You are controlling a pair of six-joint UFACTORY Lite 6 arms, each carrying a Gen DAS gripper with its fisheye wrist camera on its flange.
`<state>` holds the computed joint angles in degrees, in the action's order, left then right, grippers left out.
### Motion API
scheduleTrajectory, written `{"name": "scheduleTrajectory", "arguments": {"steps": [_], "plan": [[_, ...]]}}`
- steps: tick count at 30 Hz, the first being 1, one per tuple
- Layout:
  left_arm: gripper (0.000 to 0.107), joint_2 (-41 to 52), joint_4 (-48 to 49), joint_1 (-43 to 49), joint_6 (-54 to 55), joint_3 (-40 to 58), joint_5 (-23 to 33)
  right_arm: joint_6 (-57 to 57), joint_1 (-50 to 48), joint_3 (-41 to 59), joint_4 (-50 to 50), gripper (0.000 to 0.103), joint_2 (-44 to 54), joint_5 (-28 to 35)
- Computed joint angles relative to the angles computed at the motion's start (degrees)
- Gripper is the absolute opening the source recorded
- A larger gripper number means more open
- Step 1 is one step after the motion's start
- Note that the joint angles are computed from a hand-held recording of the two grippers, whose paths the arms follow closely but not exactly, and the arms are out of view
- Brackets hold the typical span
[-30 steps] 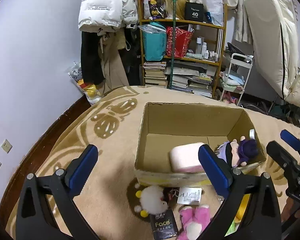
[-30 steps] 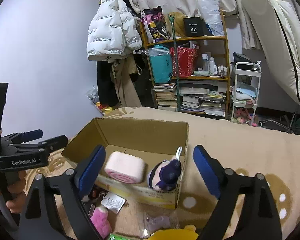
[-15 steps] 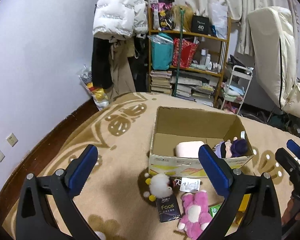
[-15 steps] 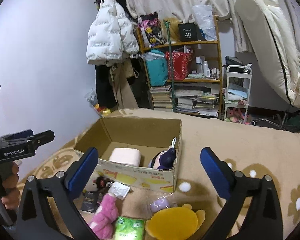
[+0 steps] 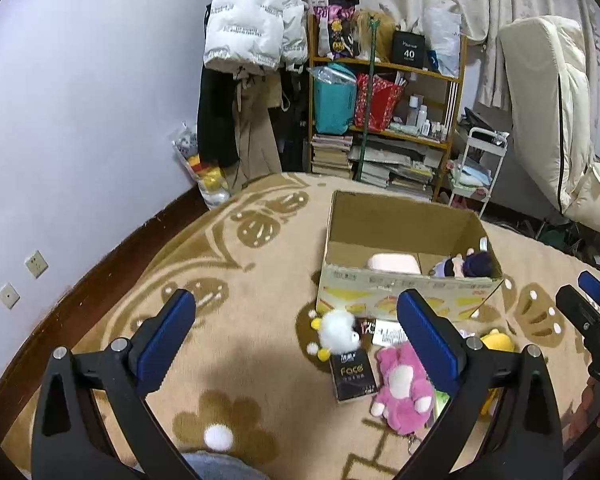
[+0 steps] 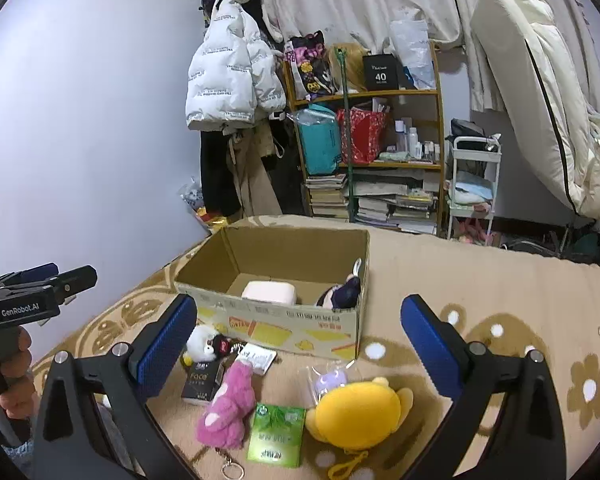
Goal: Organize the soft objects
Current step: 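Withdraw both tools from the box toward the remaining pile, then grasp the black Face tissue pack with the left tool while the right tool grasps the yellow plush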
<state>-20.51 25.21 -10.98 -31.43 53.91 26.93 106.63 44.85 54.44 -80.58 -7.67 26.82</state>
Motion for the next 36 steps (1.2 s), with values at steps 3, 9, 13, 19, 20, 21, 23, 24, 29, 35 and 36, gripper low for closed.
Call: {"name": "scheduleTrajectory", "arguments": {"steps": [3,9,13,19,20,21,23,24,29,35,36], "plan": [[0.1,1.6,-2.8,0.4,2.5,0.3,0.4,-3.3,-1.3,0.2,3.8,0.103,0.5,-1.1],[0.1,7.3,-7.6,1.8,6.1,2.4,-0.7,-13.3,-7.3,1.1,16.2,0.103,4.0,-7.7],[0.1,12.4,-10.1,1.7,8.8,4.8,0.3,-18.7,-9.1,2.0,22.6,0.103,6.6,-8.9],[0.1,20.5,-11.8,2.3,9.7,8.2,1.6,-38.8,-12.5,5.6,44.4,0.103,12.8,-9.4],[0.1,21.7,-11.9,2.5,9.9,8.8,1.7,-42.8,-13.2,6.5,48.8,0.103,14.3,-9.0],[0.1,22.9,-12.5,2.7,10.4,9.5,2.0,-45.6,-13.8,7.3,51.9,0.103,15.5,-8.8],[0.1,25.7,-14.9,3.2,12.7,11.1,2.3,-51.0,-15.1,7.8,57.8,0.103,17.0,-9.1],[0.1,26.5,-15.8,3.4,13.8,11.5,2.4,-54.1,-15.9,8.0,61.2,0.103,17.7,-9.4],[0.1,31.1,-17.0,2.9,15.4,14.1,3.6,-59.1,-17.6,8.9,67.5,0.103,20.2,-9.2],[0.1,36.2,-18.0,2.0,17.3,15.9,4.7,-76.9,-21.2,10.4,87.3,0.103,25.1,-8.7],[0.1,36.7,-18.3,1.9,17.6,16.3,4.9,-79.6,-21.8,10.6,90.5,0.103,26.1,-8.8]]}}
